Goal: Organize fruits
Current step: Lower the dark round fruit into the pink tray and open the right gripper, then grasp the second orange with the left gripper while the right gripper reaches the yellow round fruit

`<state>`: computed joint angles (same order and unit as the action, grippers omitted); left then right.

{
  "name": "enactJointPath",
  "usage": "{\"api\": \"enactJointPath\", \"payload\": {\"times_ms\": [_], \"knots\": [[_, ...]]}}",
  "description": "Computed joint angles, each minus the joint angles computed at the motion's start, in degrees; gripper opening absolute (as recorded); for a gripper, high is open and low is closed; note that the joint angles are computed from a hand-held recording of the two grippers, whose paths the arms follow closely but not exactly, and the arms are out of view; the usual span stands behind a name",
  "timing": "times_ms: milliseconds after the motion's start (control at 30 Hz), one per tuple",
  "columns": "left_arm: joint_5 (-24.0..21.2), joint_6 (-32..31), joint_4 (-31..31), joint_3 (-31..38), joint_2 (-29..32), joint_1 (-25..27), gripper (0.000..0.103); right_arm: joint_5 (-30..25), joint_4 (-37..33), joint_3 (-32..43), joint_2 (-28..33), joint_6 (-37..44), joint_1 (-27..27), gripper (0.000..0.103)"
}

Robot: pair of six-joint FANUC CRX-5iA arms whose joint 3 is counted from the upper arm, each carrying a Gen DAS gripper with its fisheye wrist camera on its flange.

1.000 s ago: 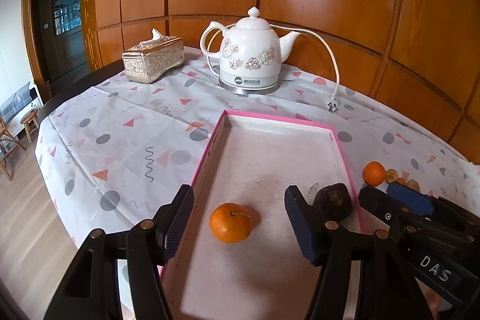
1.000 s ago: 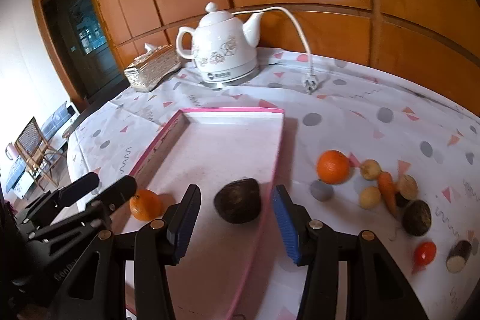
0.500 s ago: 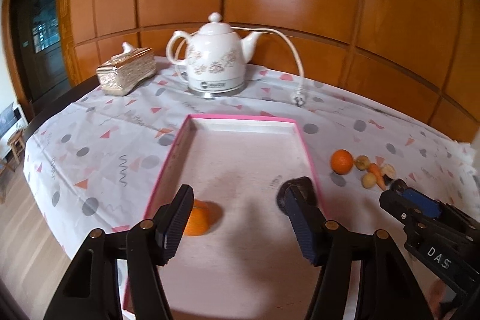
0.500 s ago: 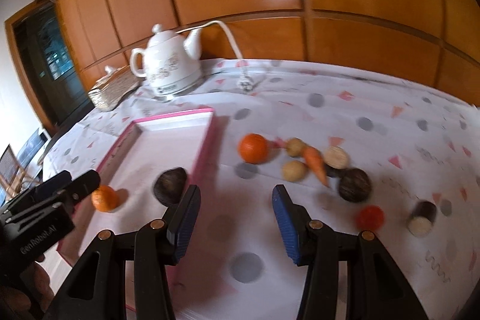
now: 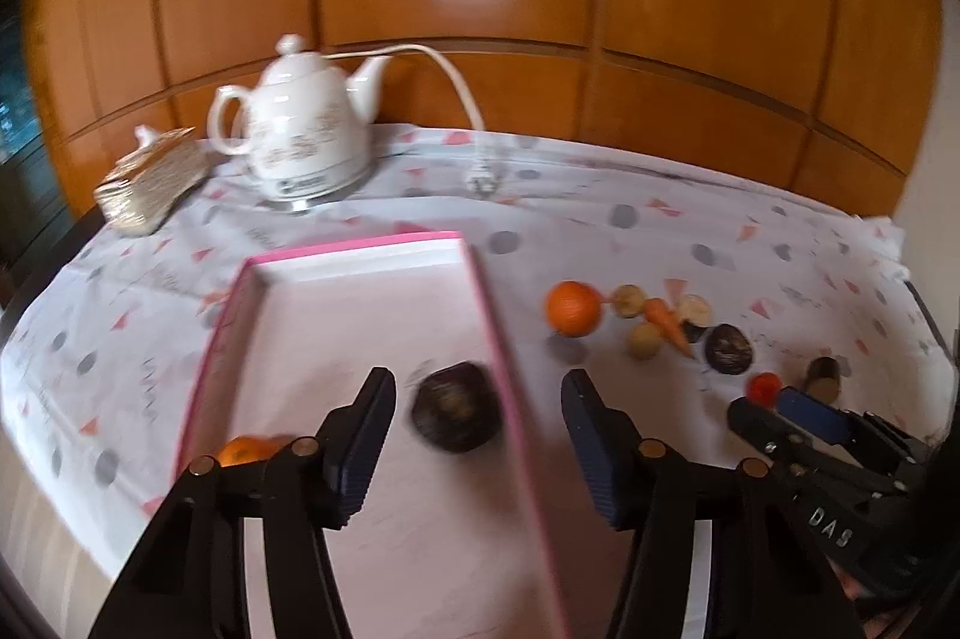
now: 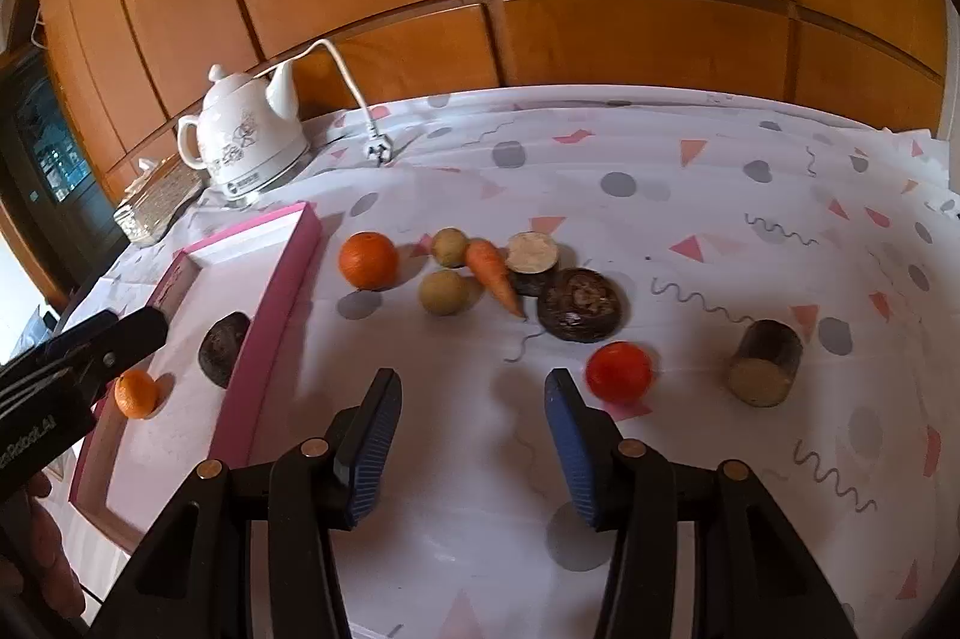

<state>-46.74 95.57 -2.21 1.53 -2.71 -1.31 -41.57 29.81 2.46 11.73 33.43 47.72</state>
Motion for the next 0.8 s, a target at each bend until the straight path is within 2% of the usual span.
{"api": "enactJointPath", "payload": {"times_ms": [133,433,800], "knots": [[-1.55,-1.87,2.48,3.50,4.15,-0.45,0.048,0.17,1.38,-0.84,-0.35,-1.67,-0.44,0.051],[-5.08,-2.24,3.51,11.55,12.58,-2.03,0.046,0.33,2.74,-1.89,-0.72,-3.55,-1.55,0.051],[-9.81,0.99,2.55,20.57,20.72,-2.83,0.046,-0.22,2.83,-1.73,-0.60,-3.82,-2.80,0.051]]}}
